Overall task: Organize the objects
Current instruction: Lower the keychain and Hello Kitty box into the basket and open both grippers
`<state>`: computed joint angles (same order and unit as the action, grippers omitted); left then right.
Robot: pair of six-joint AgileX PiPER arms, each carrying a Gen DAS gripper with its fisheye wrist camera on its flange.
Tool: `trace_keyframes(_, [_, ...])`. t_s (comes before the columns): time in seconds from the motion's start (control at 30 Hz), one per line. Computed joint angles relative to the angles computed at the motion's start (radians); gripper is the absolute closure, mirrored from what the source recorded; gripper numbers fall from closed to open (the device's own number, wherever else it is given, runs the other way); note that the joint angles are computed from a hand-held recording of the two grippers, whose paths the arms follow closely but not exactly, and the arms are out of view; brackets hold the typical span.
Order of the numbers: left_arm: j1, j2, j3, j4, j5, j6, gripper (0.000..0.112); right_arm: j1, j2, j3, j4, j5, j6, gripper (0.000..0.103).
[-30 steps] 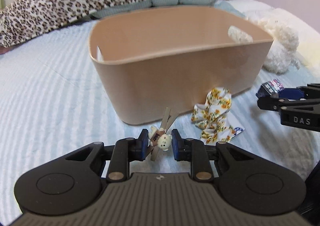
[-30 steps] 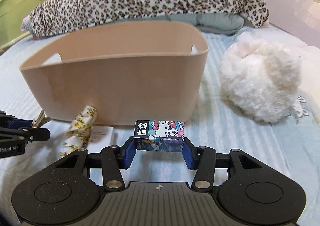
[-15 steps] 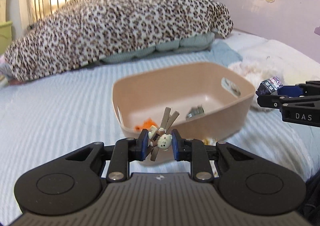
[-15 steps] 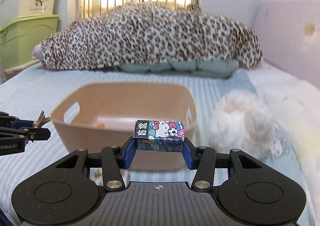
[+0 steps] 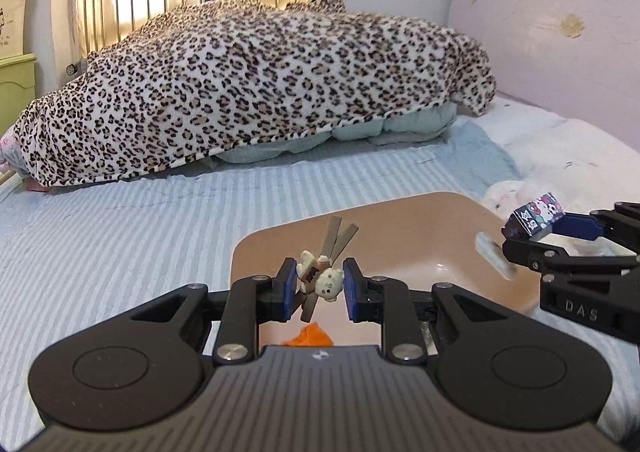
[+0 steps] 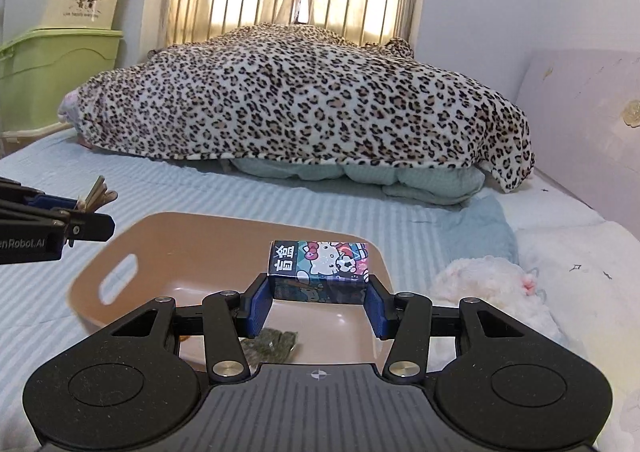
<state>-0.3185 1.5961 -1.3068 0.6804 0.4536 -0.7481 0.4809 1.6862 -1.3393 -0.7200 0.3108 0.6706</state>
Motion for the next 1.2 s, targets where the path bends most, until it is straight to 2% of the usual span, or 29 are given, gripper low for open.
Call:
trace_keyframes(0.1, [-0.004, 0.089, -0.059, 0.044, 0.027, -0.05, 0.086, 0.002, 0.073, -0.049, -0.054, 0.003, 0.058, 0.057])
trace_keyframes(0.3, [0.002, 0.259, -0.204, -0.041, 0.114, 0.04, 0.086, 0.004, 0.2, -0.154, 0.002, 0.046, -0.004, 0.057])
trace_keyframes(0.4, [0.027, 0.289, -0.222, -0.175, 0.116, 0.182, 0.086, 0.003, 0.242, -0.191, 0.059, 0.069, -0.08, 0.057])
trace_keyframes(0.57, [0.03, 0.279, -0.196, -0.193, 0.123, 0.2, 0.082, 0.011, 0.3, -0.247, 0.119, 0.133, -0.218, 0.056])
trace_keyframes(0.6, [0.03, 0.268, -0.188, -0.202, 0.12, 0.2, 0.079, 0.011, 0.302, -0.245, 0.124, 0.133, -0.225, 0.047])
trace_keyframes(0.63, [0.032, 0.255, -0.177, -0.205, 0.118, 0.197, 0.067, 0.011, 0.296, -0.233, 0.12, 0.122, -0.216, 0.047])
trace_keyframes(0.67, [0.027, 0.246, -0.171, -0.194, 0.12, 0.184, 0.049, 0.009, 0.281, -0.212, 0.126, 0.102, -0.21, 0.046])
trace_keyframes(0.73, [0.012, 0.212, -0.139, -0.126, 0.11, 0.117, 0.038, 0.011, 0.245, -0.17, 0.118, 0.081, -0.178, 0.036])
trace_keyframes(0.83, [0.0, 0.172, -0.115, -0.102, 0.116, 0.101, 0.038, 0.014, 0.19, -0.113, 0.09, 0.063, -0.127, 0.027])
trace_keyframes(1.0, [-0.014, 0.092, -0.053, -0.077, 0.117, 0.084, 0.033, 0.02, 0.104, -0.05, 0.041, 0.073, -0.083, 0.024])
trace_keyframes(1.2, [-0.032, -0.007, 0.037, -0.082, 0.124, 0.056, 0.033, 0.011, -0.015, 0.069, 0.09, 0.055, -0.09, 0.022])
